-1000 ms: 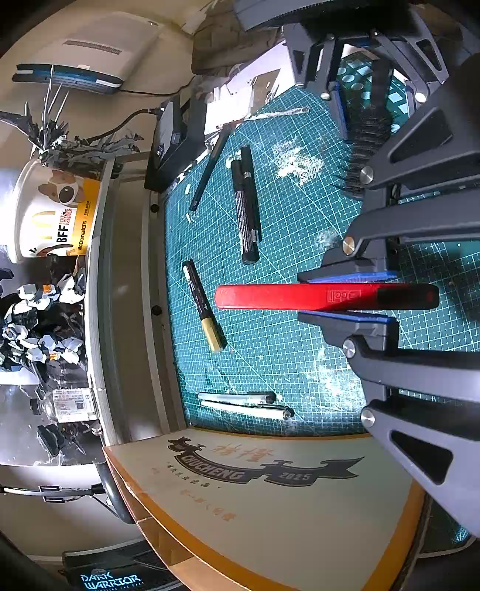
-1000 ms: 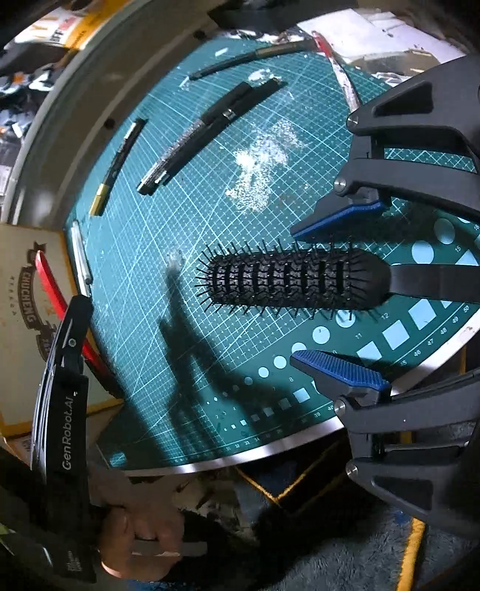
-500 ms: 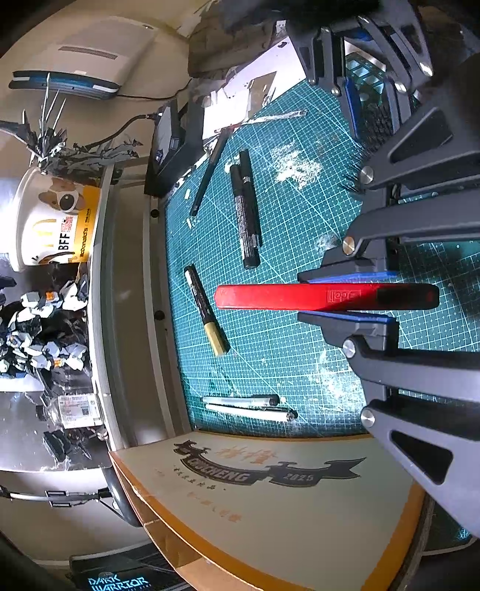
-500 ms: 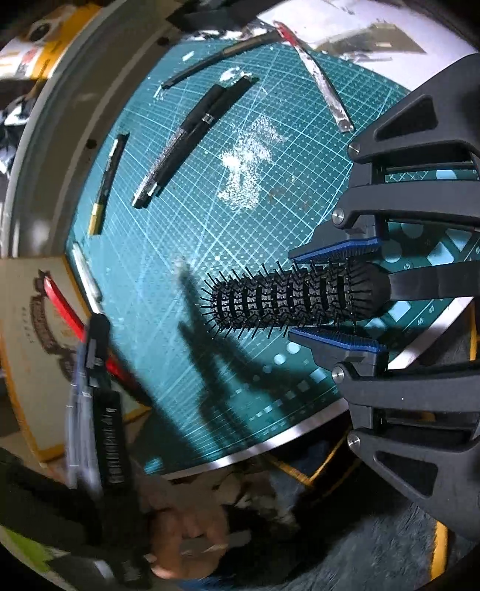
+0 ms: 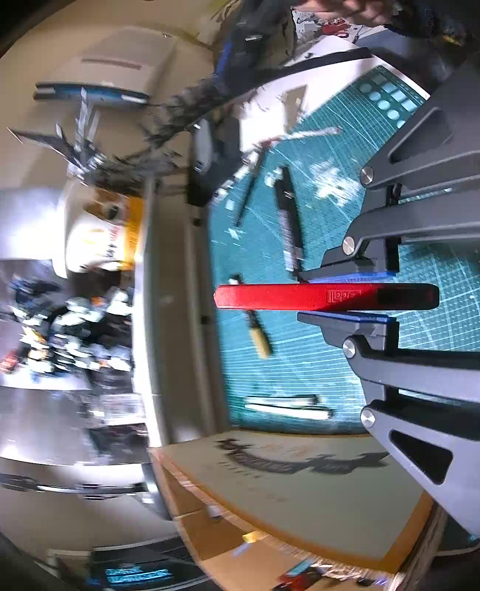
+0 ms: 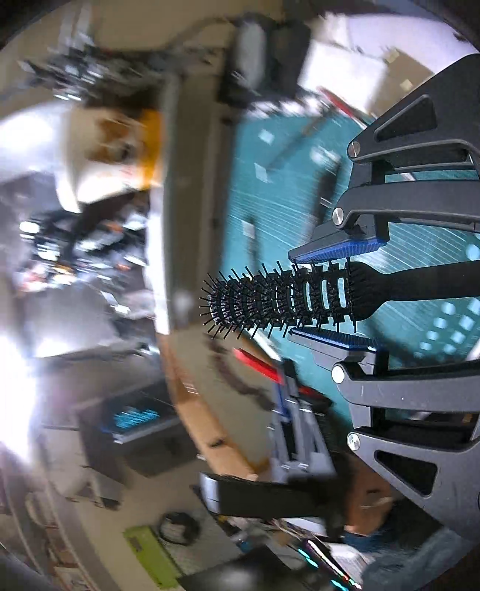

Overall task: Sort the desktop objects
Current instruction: 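Carry the red knife and black hairbrush together toward the cardboard box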

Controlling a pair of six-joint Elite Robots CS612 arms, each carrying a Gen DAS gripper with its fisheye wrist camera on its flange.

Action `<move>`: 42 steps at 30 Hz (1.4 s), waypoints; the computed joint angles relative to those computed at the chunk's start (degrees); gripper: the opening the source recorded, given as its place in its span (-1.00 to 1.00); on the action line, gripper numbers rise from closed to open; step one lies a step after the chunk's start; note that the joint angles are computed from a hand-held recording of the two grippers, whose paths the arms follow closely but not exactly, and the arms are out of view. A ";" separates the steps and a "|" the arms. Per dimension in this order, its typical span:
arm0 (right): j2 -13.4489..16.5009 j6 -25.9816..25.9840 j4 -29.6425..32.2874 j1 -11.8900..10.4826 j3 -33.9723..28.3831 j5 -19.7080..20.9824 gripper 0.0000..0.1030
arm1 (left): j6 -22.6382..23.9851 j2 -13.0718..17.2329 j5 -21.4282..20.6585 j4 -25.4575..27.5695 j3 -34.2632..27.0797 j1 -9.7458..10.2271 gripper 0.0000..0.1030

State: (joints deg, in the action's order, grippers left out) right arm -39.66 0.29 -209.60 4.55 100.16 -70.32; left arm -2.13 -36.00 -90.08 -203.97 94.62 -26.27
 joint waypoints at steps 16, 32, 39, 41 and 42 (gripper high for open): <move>-4.53 1.71 -17.55 2.78 5.96 -17.12 -0.35 | 6.77 -4.09 5.20 -22.35 6.50 -0.09 -0.75; -5.77 3.17 -18.41 3.49 7.57 -18.62 -0.34 | 0.46 -6.48 10.14 -22.67 9.02 1.65 -0.75; -5.70 2.20 -17.91 4.35 6.79 -17.13 -0.34 | 0.65 -7.48 12.72 -25.38 11.10 1.90 -0.75; -5.62 1.92 -17.59 4.51 6.50 -16.61 -0.34 | 0.52 -7.81 14.26 -25.70 11.70 1.85 -0.75; -5.55 1.72 -17.43 4.62 6.29 -16.38 -0.34 | 0.32 -7.97 14.80 -25.62 11.95 1.88 -0.75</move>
State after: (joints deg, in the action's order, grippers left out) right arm -45.21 2.01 -227.03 9.18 106.45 -86.70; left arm -1.82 -43.97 -75.28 -229.59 106.57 -24.39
